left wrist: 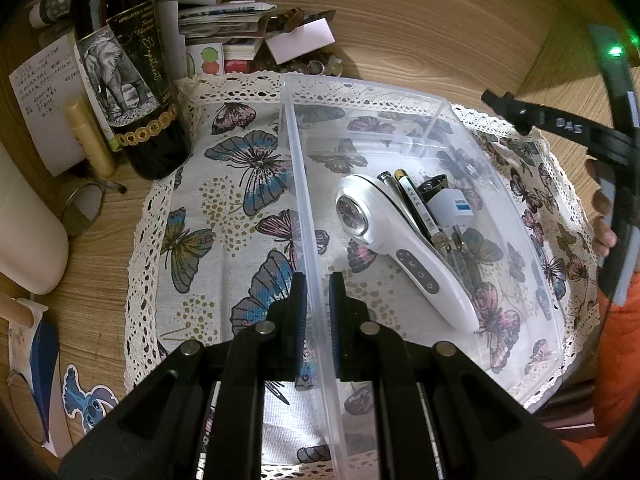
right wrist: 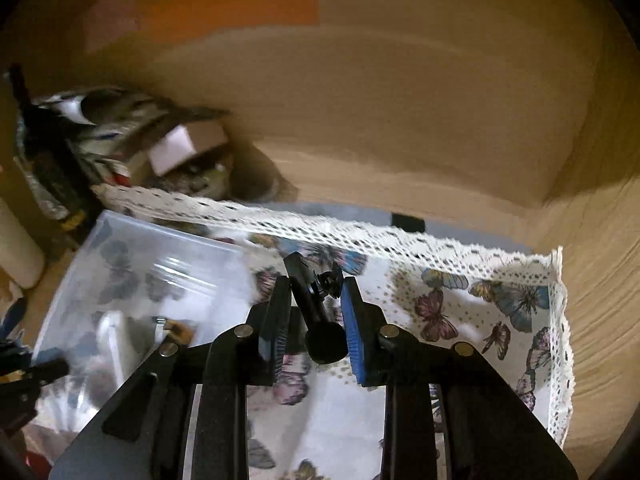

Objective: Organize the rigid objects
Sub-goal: 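Carry the black key fob into the box and open the right tool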

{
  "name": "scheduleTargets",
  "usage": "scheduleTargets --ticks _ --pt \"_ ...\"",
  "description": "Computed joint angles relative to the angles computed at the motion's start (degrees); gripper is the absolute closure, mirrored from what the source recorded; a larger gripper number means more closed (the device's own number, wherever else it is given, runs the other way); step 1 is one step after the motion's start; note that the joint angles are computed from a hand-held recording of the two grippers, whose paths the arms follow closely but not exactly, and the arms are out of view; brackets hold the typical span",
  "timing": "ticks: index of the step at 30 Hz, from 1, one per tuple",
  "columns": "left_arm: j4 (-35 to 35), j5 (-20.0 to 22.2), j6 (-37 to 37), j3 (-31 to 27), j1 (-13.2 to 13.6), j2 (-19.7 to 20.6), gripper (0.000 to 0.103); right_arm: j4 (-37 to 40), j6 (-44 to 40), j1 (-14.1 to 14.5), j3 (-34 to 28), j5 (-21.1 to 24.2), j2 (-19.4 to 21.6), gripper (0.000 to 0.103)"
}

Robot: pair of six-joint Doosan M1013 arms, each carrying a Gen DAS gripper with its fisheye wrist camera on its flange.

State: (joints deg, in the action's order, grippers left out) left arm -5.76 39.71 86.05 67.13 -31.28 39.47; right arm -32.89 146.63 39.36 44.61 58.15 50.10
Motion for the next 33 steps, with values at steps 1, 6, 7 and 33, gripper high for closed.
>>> scheduleTargets --ticks 1,6,7,33 --pt "-0.07 0.04 0.04 -0.02 0.01 0.01 0.094 -0.53 -0.2 0.28 -0.18 -0.29 -0.07 0.08" --pt "-0.15 0.06 0.18 0.02 0.04 -0.01 0.094 -1.59 -1.76 1.61 -0.8 -2.53 -0.35 0.08" --pt "-0.17 0.06 0.16 0.02 0.03 -0.01 0.094 -1.66 -2.26 1.8 -1.02 -2.91 -0.3 0.08" --pt "0.8 -0.06 -0.4 0.03 -0.04 -0.04 0.094 17.69 -21.73 1.28 -14.36 3.16 8.27 0.076"
